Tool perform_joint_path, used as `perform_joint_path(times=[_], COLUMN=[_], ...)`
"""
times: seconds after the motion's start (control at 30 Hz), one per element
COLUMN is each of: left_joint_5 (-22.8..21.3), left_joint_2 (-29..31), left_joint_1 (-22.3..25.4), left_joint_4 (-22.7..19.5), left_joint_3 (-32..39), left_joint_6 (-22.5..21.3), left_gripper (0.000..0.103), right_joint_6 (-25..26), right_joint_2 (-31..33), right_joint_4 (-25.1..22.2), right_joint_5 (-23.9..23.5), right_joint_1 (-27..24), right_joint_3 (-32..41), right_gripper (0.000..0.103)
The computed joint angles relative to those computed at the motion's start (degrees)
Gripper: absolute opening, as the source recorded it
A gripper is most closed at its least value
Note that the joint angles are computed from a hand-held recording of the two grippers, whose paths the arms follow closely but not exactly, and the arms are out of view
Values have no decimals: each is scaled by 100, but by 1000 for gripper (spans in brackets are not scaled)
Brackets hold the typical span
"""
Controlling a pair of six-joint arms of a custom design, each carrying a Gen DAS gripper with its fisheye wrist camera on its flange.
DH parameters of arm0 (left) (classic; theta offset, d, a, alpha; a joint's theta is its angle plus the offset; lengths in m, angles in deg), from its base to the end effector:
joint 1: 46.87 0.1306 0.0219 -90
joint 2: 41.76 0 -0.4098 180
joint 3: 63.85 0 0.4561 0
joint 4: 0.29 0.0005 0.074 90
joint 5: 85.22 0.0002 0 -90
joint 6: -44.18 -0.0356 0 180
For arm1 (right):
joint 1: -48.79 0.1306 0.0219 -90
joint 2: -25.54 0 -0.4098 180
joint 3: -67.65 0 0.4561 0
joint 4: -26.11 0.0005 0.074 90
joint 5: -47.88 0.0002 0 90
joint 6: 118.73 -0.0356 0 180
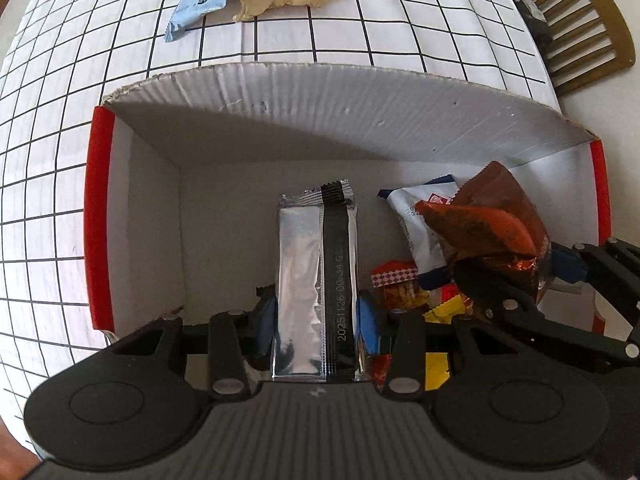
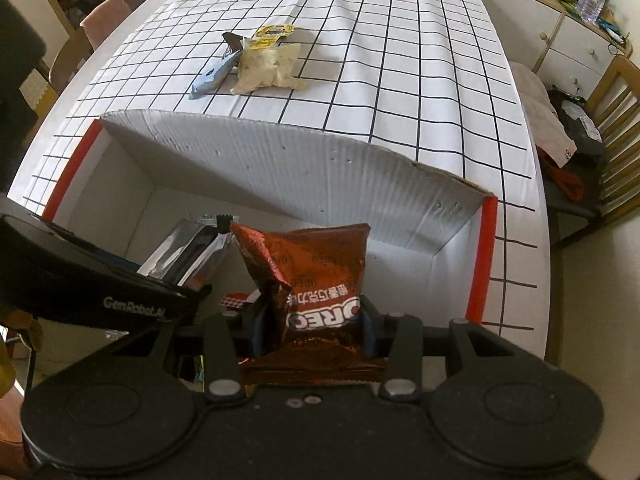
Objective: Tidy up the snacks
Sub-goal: 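Lower the Oreo bag and wafer bar into the box and open both grippers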
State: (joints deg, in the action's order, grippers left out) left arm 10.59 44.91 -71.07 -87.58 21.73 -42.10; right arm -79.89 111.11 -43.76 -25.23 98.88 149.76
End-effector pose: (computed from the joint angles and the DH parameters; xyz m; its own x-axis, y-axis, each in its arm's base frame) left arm 0.4152 -0.1911 0.4217 -0.9365 0.3501 -0.0216 0.3504 0.9309 -0.1028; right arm 0.3139 0.3584 0.4081 -0.9155 0.0671 -0.3967 0.0520 0.9975 0.0489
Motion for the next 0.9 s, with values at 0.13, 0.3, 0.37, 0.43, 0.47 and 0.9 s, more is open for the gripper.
perform_joint_path(times=[0.13,0.3,0.37,0.43,0.47,0.9], left_joint_5=[-46,-109,-155,-207,-216,-135], left_joint_2=[-27,-128,-195,-268,-313,-629], left_joint_1=[-31,-69,-79,-88,-73,79], left_joint_4=[24,114,154,198,213,393], left_joint_3=[-8,-14,-23,-35,-51,33], left_joint_6=[19,-39,-79,-132,-166,-423], left_gripper=[41,42,42,42,44,63], right_joint_6=[44,23,16,9,15,20], right_joint_2=[-6,-44,-75,-95,-105,-369], right_joint_4=[-13,-18,-4,-3,-4,42], right_joint_5=[-22,-29,-31,-9,4,231], right_joint_1=[-14,-10,-7,13,25,112], right_joint_3=[9,15,10,20,28,118], right_gripper=[43,46,47,48,48,61])
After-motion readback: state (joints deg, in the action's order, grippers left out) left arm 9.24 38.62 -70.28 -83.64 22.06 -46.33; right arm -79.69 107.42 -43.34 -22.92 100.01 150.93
